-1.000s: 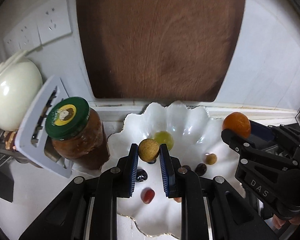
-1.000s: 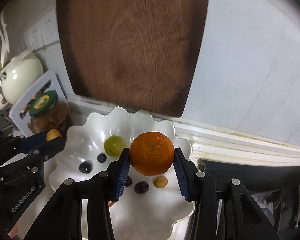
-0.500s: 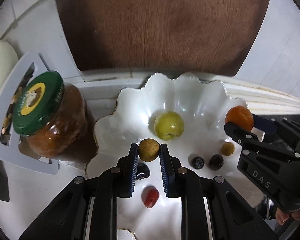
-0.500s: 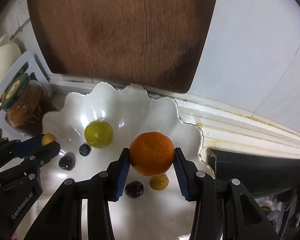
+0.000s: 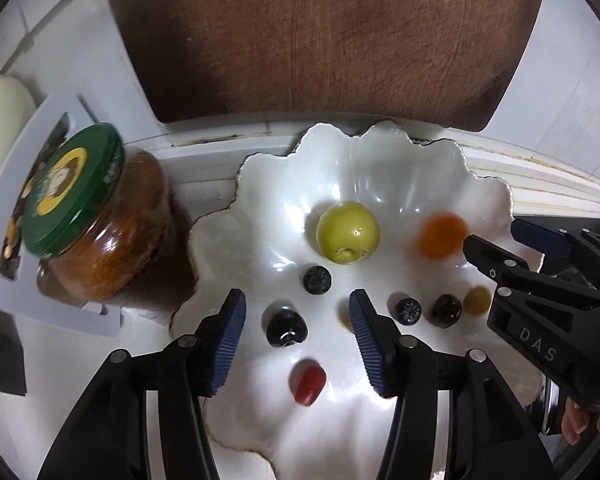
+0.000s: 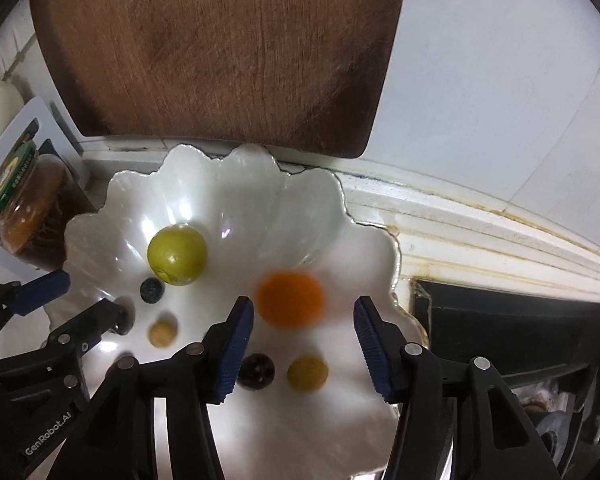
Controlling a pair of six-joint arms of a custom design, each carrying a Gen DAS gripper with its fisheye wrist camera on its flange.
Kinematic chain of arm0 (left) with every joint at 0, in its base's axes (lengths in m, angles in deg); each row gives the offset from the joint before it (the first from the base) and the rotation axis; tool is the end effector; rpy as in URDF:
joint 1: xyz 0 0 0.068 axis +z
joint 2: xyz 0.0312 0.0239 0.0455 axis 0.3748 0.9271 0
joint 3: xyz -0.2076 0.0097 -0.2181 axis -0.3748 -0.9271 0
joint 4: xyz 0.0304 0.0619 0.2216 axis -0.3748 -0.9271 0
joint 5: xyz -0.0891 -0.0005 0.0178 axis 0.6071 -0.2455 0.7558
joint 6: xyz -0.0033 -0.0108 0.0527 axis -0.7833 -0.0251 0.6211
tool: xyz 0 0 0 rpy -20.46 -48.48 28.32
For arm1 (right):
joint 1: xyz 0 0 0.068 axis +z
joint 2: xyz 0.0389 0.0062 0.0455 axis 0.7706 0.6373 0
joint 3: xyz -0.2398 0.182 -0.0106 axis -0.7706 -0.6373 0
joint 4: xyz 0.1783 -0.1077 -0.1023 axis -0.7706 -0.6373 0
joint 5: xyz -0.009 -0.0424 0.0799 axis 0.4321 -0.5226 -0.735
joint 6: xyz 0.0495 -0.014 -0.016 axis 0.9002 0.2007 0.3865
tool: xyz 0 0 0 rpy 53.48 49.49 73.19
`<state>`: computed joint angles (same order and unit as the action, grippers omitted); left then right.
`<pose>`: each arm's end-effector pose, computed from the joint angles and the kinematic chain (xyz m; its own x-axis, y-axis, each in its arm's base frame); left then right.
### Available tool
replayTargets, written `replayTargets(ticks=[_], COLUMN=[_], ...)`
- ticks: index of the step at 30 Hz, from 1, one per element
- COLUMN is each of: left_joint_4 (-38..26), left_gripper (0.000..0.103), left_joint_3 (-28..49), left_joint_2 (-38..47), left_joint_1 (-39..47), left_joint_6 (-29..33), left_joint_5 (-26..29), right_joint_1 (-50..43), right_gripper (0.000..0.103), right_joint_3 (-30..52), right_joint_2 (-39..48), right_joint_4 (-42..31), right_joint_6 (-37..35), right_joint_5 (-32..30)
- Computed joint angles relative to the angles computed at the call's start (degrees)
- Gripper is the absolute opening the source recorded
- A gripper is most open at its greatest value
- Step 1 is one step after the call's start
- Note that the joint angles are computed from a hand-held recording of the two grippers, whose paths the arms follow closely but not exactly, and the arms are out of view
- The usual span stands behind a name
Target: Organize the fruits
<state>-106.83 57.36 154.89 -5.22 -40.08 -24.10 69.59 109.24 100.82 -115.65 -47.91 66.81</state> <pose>0.3304 -0.1661 0.2609 -0.8555 0.2936 -0.4264 0.3094 0.9503 0.0335 0.3054 0.0986 0.2327 -0.8774 0.1121 -0.4665 0.1229 0.9924 0.0073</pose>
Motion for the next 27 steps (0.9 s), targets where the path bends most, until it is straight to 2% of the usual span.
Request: replayTargets(ticks=[6,11,13,17,23,27], left_joint_4=[4.1,8.0,9.5,11.1,7.9,3.4], left_gripper=[0.062,0.063,0.064,0.067,0.069,0.07], left_joint_3=[-5.5,-11.3,-13.6,-17.9,-22.0,-23.2], left_joint_2=[-6.5,-14.0,-17.2,-24.3,-35.8,-43.2], left_joint_1=[-0.7,-2.3,-2.9,-4.7,-9.0,-14.6], left_joint_6=[-0.9,0.5,1.1,1.3,-1.6,-5.9], left_joint_5=[-4.1,-7.9,-9.4,-11.8,-15.7,-20.9], right_joint_1=[3.5,8.9,12.2,19.1,30.8,42.4], right_gripper=[0.053,0.055,0.06,0.062,0.065,0.065], right_joint_3=[-2.8,-5.5,-6.1,-7.0,-5.9,-2.4], right_joint_2=[-6.7,-13.8,-16.6,-22.1,-27.3,-29.2], right_joint_4=[-1.6,-3.0,-4.7,-8.4,-16.4,-28.4], right_joint_6=[2.6,6.5,8.7,13.2,22.4,34.7], right_joint_5=[4.6,9.8,13.7,20.2,30.4,38.0])
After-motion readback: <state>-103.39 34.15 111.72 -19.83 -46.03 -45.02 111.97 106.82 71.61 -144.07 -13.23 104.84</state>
